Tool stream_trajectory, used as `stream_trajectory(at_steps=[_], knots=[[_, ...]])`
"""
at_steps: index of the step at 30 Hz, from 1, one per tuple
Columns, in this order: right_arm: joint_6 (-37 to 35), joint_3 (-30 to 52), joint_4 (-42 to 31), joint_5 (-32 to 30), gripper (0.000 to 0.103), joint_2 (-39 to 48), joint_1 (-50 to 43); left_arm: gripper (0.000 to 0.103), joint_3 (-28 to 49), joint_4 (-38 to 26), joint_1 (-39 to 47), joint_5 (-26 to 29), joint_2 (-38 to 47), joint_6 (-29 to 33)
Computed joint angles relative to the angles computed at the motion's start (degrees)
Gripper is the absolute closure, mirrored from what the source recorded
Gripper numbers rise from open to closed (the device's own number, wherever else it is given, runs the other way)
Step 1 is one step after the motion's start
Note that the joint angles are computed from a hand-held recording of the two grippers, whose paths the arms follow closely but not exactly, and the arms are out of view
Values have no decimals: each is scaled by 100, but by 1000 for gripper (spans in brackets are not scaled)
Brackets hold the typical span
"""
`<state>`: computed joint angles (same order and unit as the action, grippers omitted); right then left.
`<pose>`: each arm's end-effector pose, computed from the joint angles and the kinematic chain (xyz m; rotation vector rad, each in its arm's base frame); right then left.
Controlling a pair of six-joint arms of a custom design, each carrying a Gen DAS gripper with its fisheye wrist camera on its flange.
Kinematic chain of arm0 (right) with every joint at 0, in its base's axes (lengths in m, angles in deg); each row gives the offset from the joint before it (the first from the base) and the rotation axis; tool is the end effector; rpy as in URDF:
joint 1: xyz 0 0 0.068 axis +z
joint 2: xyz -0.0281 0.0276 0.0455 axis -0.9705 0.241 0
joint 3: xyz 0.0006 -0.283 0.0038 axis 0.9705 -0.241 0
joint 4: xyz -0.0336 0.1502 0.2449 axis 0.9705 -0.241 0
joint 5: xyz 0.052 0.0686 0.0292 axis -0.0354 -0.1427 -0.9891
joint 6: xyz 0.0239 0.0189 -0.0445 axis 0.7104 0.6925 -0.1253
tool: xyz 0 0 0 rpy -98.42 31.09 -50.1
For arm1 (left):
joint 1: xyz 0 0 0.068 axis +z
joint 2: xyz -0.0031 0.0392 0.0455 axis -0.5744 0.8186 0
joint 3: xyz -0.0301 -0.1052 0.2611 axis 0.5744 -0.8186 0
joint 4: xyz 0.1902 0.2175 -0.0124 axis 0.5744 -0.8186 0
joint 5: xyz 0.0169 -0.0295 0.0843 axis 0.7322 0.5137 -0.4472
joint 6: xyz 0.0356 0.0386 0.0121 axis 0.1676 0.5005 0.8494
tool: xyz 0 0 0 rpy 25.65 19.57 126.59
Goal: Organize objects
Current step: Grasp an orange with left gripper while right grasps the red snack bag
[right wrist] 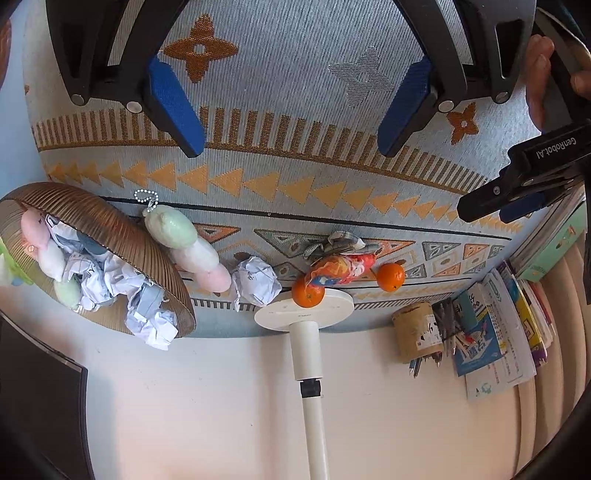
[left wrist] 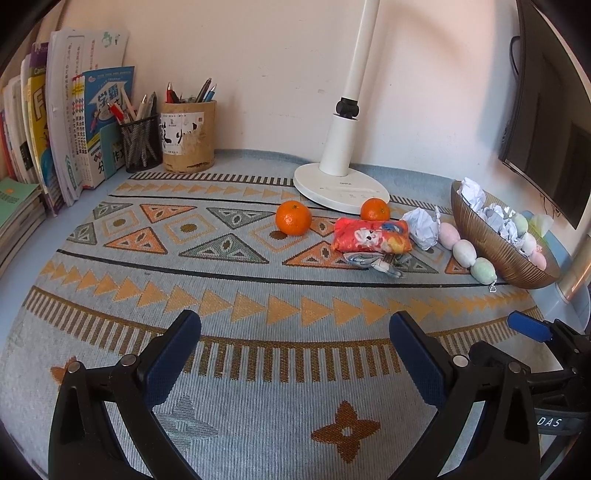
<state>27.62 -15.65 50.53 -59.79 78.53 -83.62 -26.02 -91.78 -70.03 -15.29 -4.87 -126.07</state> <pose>0.2680 -0.0186 0.1450 -0.5896 2.2885 0.3299 0.2060 -0.1201 0.1748 -0.4133 2.2189 0.0015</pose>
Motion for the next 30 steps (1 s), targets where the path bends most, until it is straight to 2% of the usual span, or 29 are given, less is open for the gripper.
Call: stream_trajectory(at_steps=[5, 7, 9, 13, 16, 18, 20, 21, 24, 25, 26, 27, 28, 30], knots=[[-87, 172, -214, -15, 9, 144, 30, 1, 22, -51, 34, 17, 8, -31], [-467, 652, -985, -283, 9, 458, 22, 1, 48, -73, 195, 282, -27, 55], [-683, 1129, -1642, -399, 9, 602, 80, 1, 106, -85, 611, 1018, -129, 460], [-811, 2147, -2271, -411, 9, 808, 479, 1, 660, -300, 1627, 2223, -43, 1524], [-721, 2551, -1782, 87, 9, 1194, 985, 1, 1209, -127, 2163, 2680, 581, 2239], [-699, 3006, -1824, 242, 12, 1766, 1238, 2, 1720, -194, 2359, 2789, 1320, 2659], [-783, 3498, -2058, 203, 22, 2337, 1392, 8, 2088, -151, 2468, 2870, 1928, 2888], [-797, 3655, -2066, 295, 22, 2544, 1485, 13, 2197, -59, 2519, 2964, 2145, 2976], [-861, 3903, -1852, 688, 23, 2974, 1713, 14, 2515, 35, 2706, 3284, 2717, 3078], [-896, 3959, -1796, 720, 28, 3073, 1749, 20, 2594, 41, 2762, 3396, 2857, 3126], [-981, 4069, -1854, 663, 37, 3195, 1754, 23, 2659, 56, 2785, 3484, 2967, 3162], [-1070, 4197, -1999, 585, 42, 3315, 1762, 34, 2668, 110, 2804, 3553, 3029, 3191], [-1108, 4237, -2056, 615, 46, 3378, 1789, 38, 2665, 156, 2803, 3576, 3074, 3189], [-1094, 3899, -1622, 823, 52, 3222, 1855, 47, 2583, 296, 2774, 3494, 3079, 3203]])
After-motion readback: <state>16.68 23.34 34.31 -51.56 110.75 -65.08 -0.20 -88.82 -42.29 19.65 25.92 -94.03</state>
